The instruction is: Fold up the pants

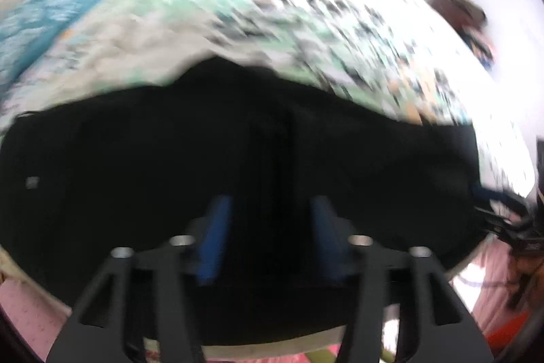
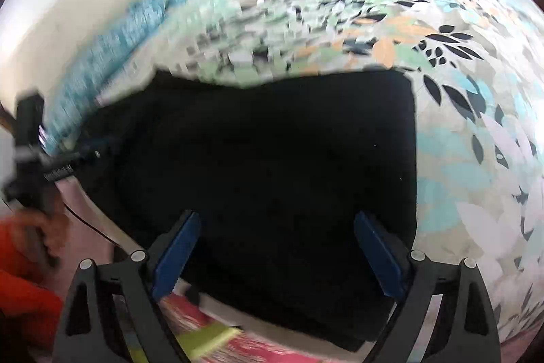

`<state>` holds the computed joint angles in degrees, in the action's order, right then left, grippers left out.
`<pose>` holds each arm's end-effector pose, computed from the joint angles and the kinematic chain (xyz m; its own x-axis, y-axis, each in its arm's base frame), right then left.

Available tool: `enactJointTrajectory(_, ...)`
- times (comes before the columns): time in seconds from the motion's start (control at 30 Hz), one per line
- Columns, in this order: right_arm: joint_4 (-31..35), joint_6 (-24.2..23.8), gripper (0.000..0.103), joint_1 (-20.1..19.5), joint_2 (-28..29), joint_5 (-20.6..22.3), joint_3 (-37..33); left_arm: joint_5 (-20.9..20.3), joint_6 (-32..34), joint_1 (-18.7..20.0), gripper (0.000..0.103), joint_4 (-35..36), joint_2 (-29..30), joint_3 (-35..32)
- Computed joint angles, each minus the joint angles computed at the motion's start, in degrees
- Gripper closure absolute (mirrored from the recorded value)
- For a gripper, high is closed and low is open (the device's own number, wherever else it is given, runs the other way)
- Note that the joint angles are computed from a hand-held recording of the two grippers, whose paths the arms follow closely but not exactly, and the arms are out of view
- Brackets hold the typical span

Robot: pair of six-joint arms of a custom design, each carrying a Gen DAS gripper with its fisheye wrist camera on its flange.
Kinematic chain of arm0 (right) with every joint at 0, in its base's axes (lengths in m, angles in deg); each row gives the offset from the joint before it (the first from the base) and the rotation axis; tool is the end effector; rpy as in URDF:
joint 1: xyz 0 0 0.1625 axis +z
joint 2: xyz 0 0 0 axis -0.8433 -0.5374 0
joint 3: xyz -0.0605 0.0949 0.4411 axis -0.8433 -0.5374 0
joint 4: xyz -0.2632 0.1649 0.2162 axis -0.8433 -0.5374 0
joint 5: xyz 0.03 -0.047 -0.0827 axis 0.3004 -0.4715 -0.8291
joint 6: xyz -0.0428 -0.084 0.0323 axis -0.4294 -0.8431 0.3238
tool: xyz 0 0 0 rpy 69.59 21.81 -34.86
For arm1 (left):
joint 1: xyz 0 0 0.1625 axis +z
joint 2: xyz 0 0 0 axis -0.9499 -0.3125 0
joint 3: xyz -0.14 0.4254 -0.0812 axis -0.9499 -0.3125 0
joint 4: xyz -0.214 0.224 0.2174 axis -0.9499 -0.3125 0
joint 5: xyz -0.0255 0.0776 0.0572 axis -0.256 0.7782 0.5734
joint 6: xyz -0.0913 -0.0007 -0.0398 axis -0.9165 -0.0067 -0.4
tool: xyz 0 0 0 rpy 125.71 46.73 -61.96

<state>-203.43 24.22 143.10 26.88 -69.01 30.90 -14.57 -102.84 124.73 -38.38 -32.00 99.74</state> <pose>0.0500 -0.7667 0.3301 -0.8819 -0.2840 0.3763 -0.3826 0.8975 -0.2194 -0.3400 -0.7908 0.0957 -0.8011 -0.0348 -0.5975 0.2684 0.8714 -0.4106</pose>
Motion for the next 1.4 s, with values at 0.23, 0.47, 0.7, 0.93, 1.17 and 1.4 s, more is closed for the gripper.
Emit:
enactJointTrajectory(0.23,3.7,3.4,0.012,0.7,4.0,3.7,-12.1,-2.4,4.5,-0.1,0.042,-8.6,0.2,-0.3)
enactJointTrajectory(0.47,10.7,5.1,0.011,0.8,11.9,-5.5,-21.7,-3.6,5.3,1.1,0.042,4.7,6.6,-9.1)
enactJointTrajectory(0.7,6.1,3.2,0.012,2.8,2.2,1.0,-9.2,-3.0,5.5,1.1,0.033,2.1,4.9,-5.4)
enactJointTrajectory(0.93,9.5,5.0,0.011,1.4,1.3,-2.4,-1.1,-3.1,4.3,1.1,0.026,2.5,5.7,-6.4)
enactJointTrajectory(1.17,-1.9,4.3,0.011,1.3,-1.7,5.3,2.3,-1.0,1.5,0.7,0.025,-7.3,-2.3,3.8)
enactJointTrajectory(1.4,-6.7,7.5,0.011,-0.9,-2.9,5.2,4.2,10.1,-18.4,5.1,0.011,-4.2,-15.2,11.6)
